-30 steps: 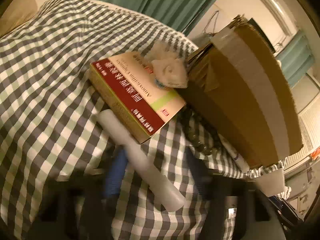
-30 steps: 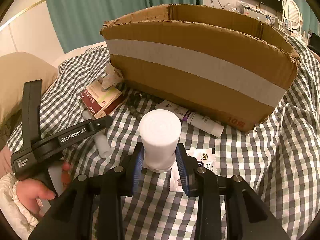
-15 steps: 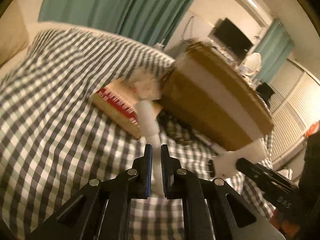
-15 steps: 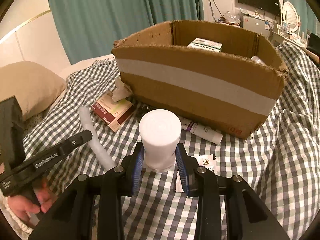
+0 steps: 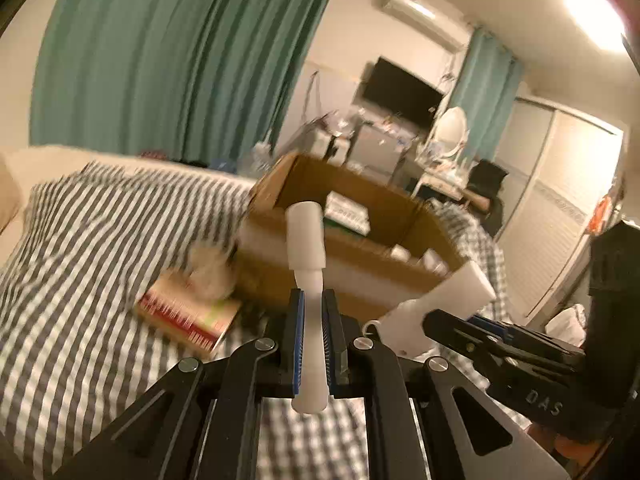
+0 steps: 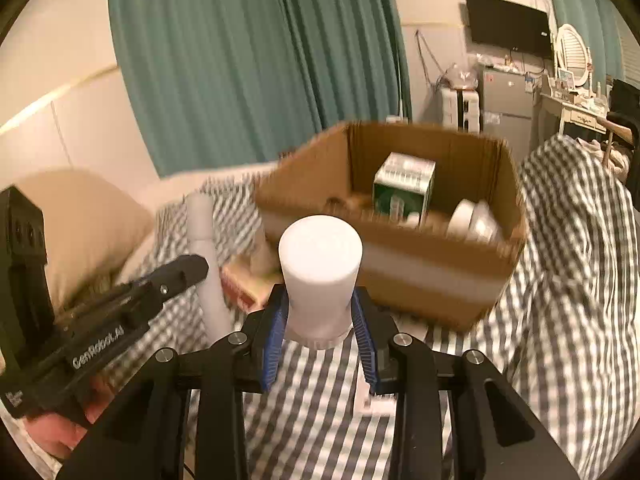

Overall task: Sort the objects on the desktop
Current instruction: 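Carry the white tube and roll-on bottle over the cardboard box, then open both tools to drop the tube and roll-on bottle into the box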

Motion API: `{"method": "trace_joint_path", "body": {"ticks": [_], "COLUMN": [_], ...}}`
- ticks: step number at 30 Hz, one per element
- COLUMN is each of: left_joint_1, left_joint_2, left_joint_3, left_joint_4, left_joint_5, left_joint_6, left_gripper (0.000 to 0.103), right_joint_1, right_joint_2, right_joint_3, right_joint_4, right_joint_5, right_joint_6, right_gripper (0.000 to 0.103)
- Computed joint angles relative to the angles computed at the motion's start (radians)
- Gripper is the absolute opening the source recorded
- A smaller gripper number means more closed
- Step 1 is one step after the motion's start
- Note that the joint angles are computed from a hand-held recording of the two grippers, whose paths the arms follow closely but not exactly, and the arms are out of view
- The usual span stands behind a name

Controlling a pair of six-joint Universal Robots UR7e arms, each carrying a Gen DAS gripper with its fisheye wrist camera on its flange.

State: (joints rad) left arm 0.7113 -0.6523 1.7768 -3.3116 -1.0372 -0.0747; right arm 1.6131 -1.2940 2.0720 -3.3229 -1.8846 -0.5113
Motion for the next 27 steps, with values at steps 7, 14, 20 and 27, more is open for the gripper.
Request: {"method": "trace_joint_path", "body": {"ticks": [7,14,20,27], "left_joint_1": [0.011,0.042,0.06,0.051], "left_joint_2": [0.082,0.248,0.327,0.214], "left_joint_3": [-0.201,-0.51,-0.635,-0.454], "left_joint_4": [0.021,0.123,0.267,0.195], "left_joint_5": [-0.066,-0.093,0.022,0.096], "left_joint_6": [0.086,0.179,0.132,0.074], "left_gripper": [0.009,0.009,0.067,0.096], "right_joint_1": [-0.013,-0.062,-0.097,-0.103], "right_joint_2": [0.018,0.106,0.149,0.096], "right_joint_3": [-0.128,-0.291,-0.305,-0.225], "right_joint_4": [0.003,0.045,-0.047,-0.112], "right_joint_5": [0.034,0.079,0.065,0.098], "right_joint_6": [-0.02,0.024,0.07,0.08], "right_gripper": [0.032,0.032,0.078,0.078]}}
